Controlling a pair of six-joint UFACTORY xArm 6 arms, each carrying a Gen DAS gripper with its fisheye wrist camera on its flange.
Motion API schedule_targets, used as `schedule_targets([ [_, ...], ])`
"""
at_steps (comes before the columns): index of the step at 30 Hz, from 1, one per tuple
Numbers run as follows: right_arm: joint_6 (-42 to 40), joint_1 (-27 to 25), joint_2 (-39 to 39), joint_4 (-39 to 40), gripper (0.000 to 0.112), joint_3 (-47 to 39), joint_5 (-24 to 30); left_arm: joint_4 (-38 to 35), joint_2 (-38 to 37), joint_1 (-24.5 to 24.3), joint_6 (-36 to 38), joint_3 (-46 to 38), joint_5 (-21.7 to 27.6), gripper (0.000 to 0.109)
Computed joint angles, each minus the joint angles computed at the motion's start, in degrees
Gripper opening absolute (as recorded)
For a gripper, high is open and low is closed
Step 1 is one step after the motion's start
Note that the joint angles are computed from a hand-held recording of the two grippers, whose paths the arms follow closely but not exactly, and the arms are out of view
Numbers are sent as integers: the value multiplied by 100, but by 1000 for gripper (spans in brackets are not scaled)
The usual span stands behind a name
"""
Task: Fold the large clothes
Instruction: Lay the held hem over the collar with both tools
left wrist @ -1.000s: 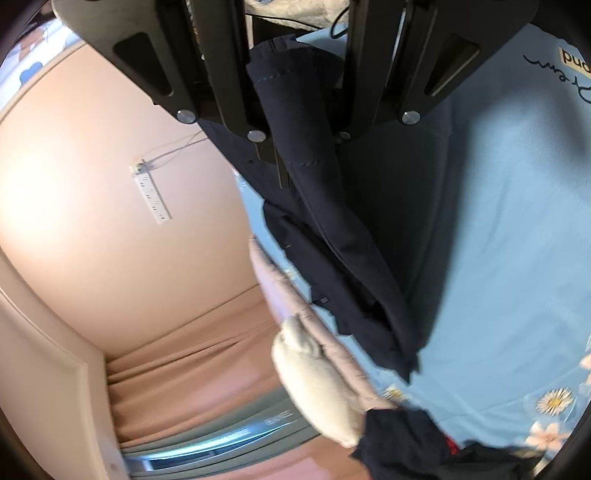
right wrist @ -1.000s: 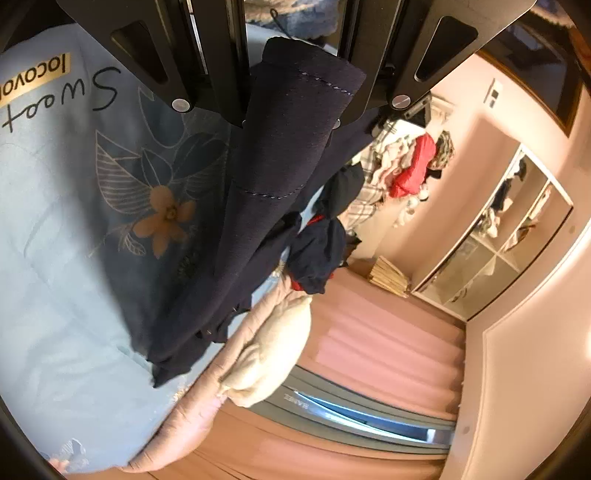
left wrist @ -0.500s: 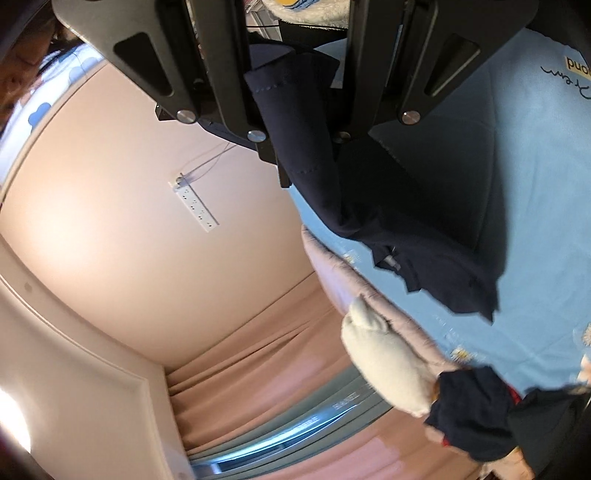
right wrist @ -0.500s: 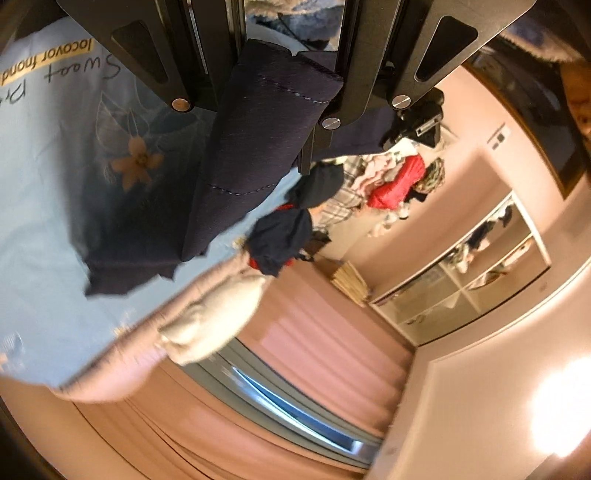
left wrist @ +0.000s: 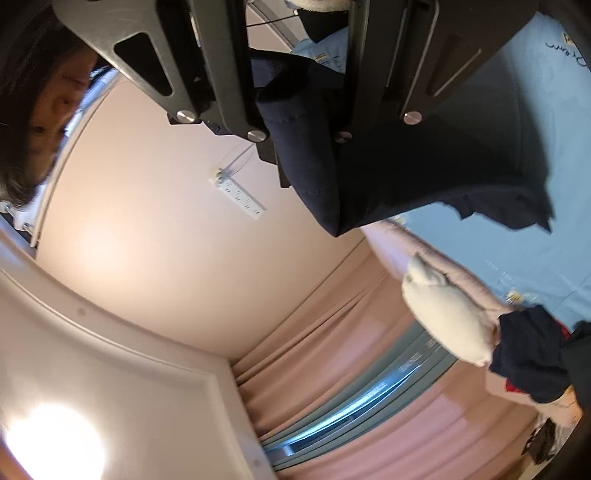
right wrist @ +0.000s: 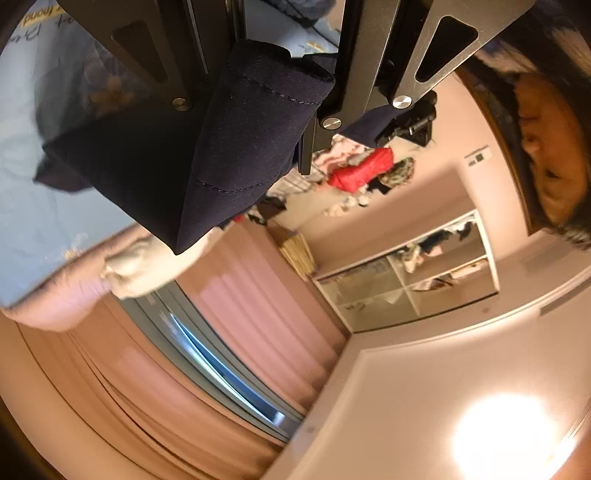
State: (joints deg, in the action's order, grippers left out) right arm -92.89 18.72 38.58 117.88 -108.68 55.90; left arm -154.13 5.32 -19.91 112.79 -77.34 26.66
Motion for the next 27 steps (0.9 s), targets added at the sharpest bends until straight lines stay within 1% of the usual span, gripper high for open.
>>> schedule_targets([
  [2, -157, -24, -14, 70, 8, 30, 73, -40, -62, 14, 99, 60, 40, 5],
  [3, -193, -4, 29, 91, 8, -44, 2, -114, -44, 21, 176, 18, -9, 6],
  [6, 3, 5, 275, 18, 8, -379, -160, -63, 93, 102, -16, -55, 34, 5],
  [8, 271, -5, 458, -64, 8, -634, -332, -136, 169, 121, -4, -122, -76, 6],
  [9, 365, -48, 470, -111, 8, -645, -319, -169, 266, 131, -20, -237, -198, 6],
  [10, 580, -34, 649, -148, 8, -895, -467, -169, 332, 140, -57, -308, -263, 6],
  [12, 771, -67, 729, -187, 8, -1008, -551, -184, 464, 163, -125, -454, -403, 7],
  [13, 911, -59, 871, -206, 8, -1206, -641, -262, 515, 174, -84, -517, -479, 8],
  [14, 942, -84, 862, -207, 8, -1190, -630, -342, 519, 176, -28, -513, -507, 8],
  [16, 1048, -64, 951, -250, 8, -1348, -820, -426, 642, 206, -7, -677, -651, 11],
  [21, 1473, 31, 1278, -750, 8, -1984, -1343, -347, 956, 241, -271, -1069, -955, 10],
  [23, 1660, 81, 1490, -987, 8, -2369, -1568, -275, 1105, 249, -379, -1298, -1133, 11],
  [27, 2188, 153, 2108, -1497, 8, -3372, -1915, -463, 1414, 312, -244, -1758, -1459, 13],
])
